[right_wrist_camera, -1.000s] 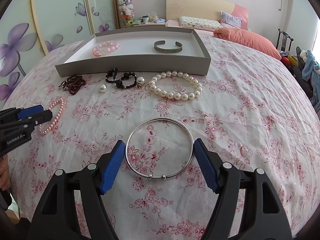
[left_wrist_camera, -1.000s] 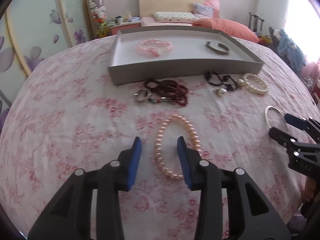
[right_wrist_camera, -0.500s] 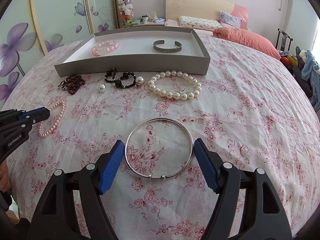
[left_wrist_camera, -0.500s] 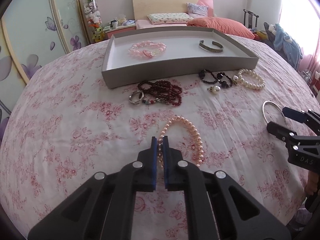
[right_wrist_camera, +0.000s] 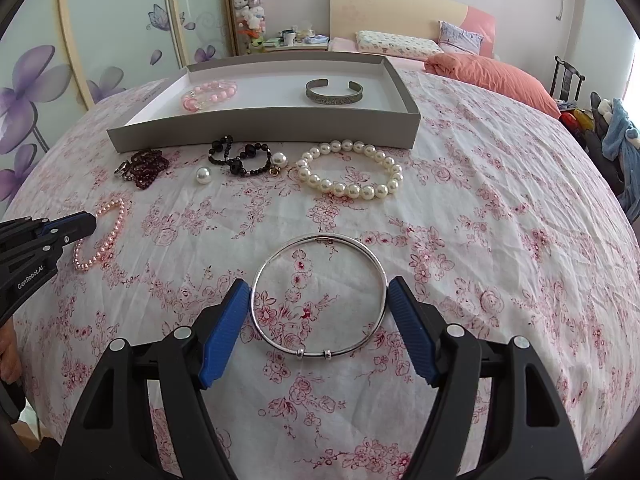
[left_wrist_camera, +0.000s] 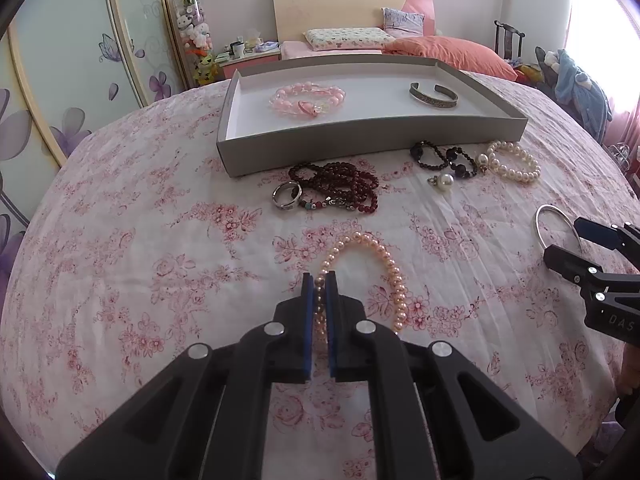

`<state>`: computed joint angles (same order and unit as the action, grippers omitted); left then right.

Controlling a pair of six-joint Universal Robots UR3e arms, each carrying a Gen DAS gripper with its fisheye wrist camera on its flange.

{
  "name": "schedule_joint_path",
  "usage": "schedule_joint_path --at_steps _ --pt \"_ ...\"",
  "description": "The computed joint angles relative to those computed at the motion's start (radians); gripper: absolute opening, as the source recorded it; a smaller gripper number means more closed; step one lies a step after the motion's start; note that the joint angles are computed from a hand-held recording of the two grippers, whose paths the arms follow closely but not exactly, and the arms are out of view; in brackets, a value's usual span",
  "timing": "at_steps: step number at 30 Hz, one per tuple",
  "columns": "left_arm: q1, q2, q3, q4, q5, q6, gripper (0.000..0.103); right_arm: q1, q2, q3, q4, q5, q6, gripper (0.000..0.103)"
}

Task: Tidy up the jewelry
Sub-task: 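Lift the bangle and pink pearl bracelet and carry both over the tray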

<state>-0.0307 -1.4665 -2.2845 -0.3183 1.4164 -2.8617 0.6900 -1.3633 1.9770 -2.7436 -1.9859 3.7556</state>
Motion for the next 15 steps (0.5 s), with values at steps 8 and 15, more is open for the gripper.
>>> schedule_joint_path --at_steps 8,15 --pt "0.038 0.034 -0.027 -0.010 -0.040 0.001 0.006 0.006 0.001 0.002 -0.006 -0.008 0.013 0.070" --pt "0.067 0.068 -0.047 -0.017 -0.065 0.004 0.006 0.009 -0.004 0.004 -0.006 -0.006 0.026 0.070"
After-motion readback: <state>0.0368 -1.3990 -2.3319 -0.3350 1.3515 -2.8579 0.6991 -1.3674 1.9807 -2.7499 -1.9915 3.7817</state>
